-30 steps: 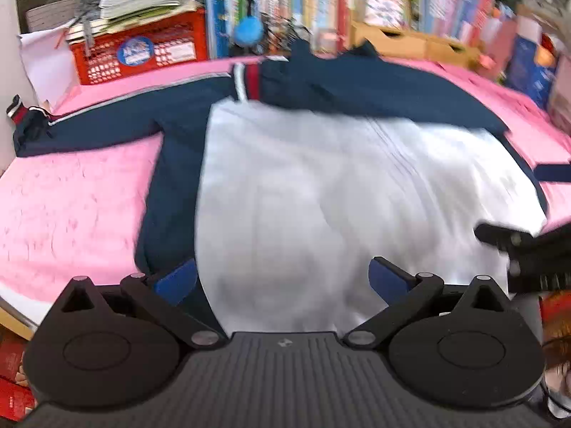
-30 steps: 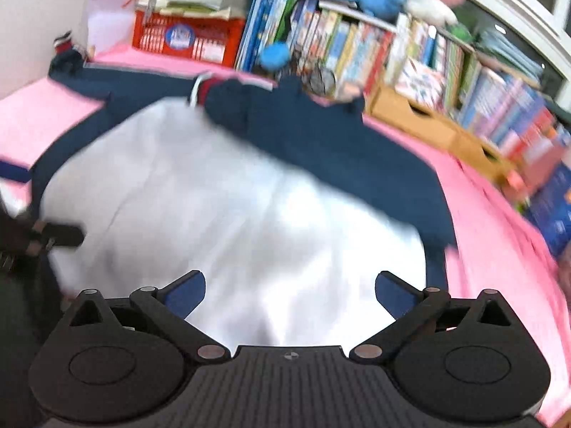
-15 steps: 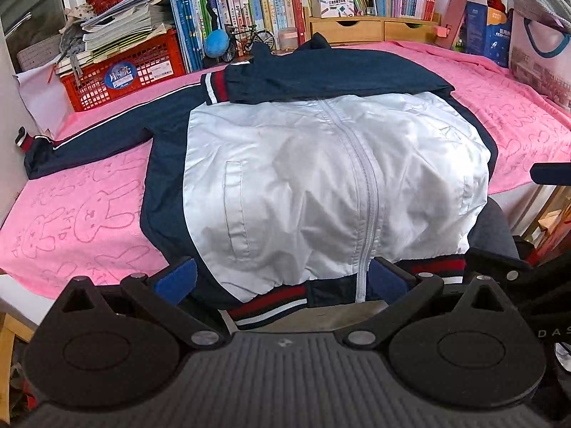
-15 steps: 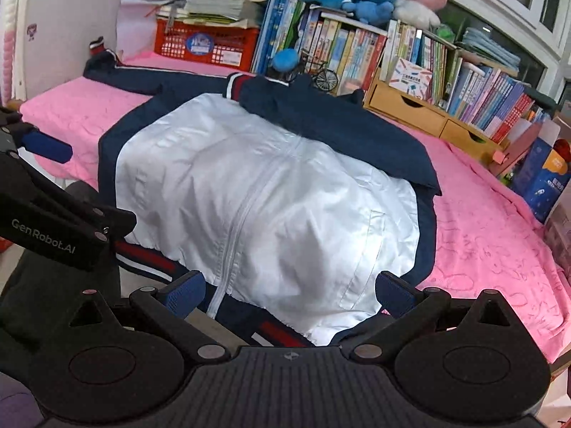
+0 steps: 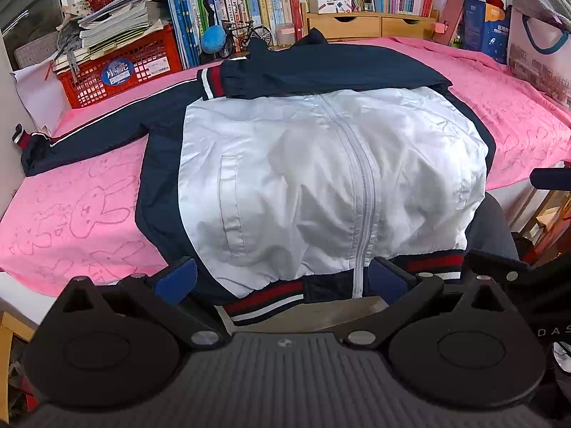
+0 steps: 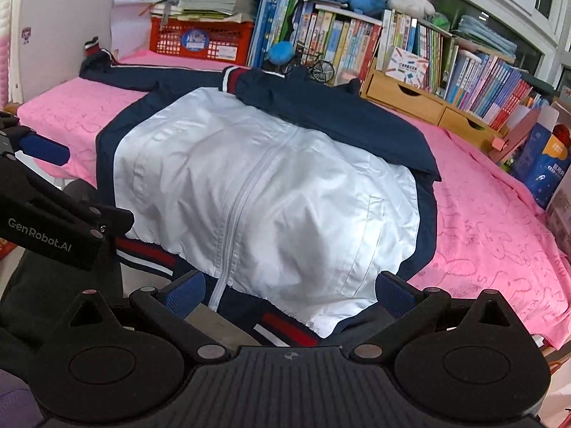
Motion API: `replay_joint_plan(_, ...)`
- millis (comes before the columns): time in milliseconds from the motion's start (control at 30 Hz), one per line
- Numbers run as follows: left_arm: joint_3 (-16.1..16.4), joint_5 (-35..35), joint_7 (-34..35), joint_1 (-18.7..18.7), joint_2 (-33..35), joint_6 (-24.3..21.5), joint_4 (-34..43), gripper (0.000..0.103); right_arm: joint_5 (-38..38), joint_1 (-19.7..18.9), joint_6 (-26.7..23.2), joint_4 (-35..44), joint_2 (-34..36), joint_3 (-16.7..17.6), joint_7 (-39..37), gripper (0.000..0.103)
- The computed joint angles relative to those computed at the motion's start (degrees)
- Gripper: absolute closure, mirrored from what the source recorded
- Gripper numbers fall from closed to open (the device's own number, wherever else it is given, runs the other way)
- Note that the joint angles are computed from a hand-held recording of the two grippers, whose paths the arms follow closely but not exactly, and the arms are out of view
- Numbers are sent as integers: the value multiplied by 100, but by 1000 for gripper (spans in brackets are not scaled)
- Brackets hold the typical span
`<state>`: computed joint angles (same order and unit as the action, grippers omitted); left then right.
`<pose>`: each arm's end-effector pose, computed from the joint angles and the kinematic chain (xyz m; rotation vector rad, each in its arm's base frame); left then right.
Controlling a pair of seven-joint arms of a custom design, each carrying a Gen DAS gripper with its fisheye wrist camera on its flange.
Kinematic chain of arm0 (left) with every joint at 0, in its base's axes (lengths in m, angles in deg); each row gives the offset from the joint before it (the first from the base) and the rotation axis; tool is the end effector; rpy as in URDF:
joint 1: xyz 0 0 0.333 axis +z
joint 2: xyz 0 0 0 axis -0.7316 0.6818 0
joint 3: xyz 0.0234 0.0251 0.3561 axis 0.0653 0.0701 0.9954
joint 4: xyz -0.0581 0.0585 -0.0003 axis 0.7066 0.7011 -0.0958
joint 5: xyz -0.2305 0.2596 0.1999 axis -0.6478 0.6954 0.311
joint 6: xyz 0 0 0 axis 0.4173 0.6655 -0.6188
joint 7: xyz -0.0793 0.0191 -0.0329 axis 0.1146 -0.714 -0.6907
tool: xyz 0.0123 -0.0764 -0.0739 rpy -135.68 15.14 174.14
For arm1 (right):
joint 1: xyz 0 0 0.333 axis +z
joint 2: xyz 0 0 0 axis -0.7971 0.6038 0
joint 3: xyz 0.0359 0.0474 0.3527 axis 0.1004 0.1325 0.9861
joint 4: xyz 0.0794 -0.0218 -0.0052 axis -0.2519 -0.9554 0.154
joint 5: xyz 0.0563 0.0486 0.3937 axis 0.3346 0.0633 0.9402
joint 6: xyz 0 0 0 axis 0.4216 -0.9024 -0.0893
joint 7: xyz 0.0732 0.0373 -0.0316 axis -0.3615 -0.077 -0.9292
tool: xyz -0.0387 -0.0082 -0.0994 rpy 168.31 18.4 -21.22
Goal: Fold clothes
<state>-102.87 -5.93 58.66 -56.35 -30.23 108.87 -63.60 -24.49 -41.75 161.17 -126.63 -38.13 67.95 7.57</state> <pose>0.4078 -0.2127 0.5892 -1.6839 1.7868 -0.6056 0.4274 0.0705 0.6032 -2.1453 1.1297 -0.7374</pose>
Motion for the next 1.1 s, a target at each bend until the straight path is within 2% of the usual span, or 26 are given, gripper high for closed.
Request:
replay_joint_plan(133,14,-30,-1,-11,17,-2,-1,0,46,53,-19,-2,34,-48,-55,0)
replay_joint_plan(267,69,-82,15,-4,65,60,-43,0,415,321,-115,-14,306,-344,-423,0)
replay_joint_plan(367,56,135,-204,241,125,211,-64,0,815,409,-99,18,588,-470,-626,1)
replay_joint_plan(433,17,443,-542,549,183,257,-2,0,1559,775,105,89,686,-795,-1150,1)
replay_joint_plan(533,79,957,-1201,1096,313,312,161,0,3689,1935,293,478,750,-1792,-3069,0)
replay_joint_plan(633,156,1738,-1938,1692,508,362,360,0,5203,2507,399,994,1050,-2215,-4617,0)
replay_joint_plan(700,146,2547,-2618,2095,700,264,558,0,5934,2632,524,1335,1356,-2226,-5276,0)
replay_joint_plan(800,200,3707,-3603,2459,1097,-72,949,0,6548,2564,628,1891,1976,-2087,-5364,0)
replay_joint_plan(900,396,4427,-4099,2559,1677,-472,1507,0,6695,2396,557,2251,2451,-1884,-4779,0)
replay_joint_plan(1000,703,5047,-4365,2543,2266,-522,2076,0,6923,2234,501,2474,2765,-1654,-4494,0)
replay_joint_plan(1100,1017,5299,-4351,2448,2794,-480,2670,0,7731,2082,630,2659,2927,-1396,-5135,0)
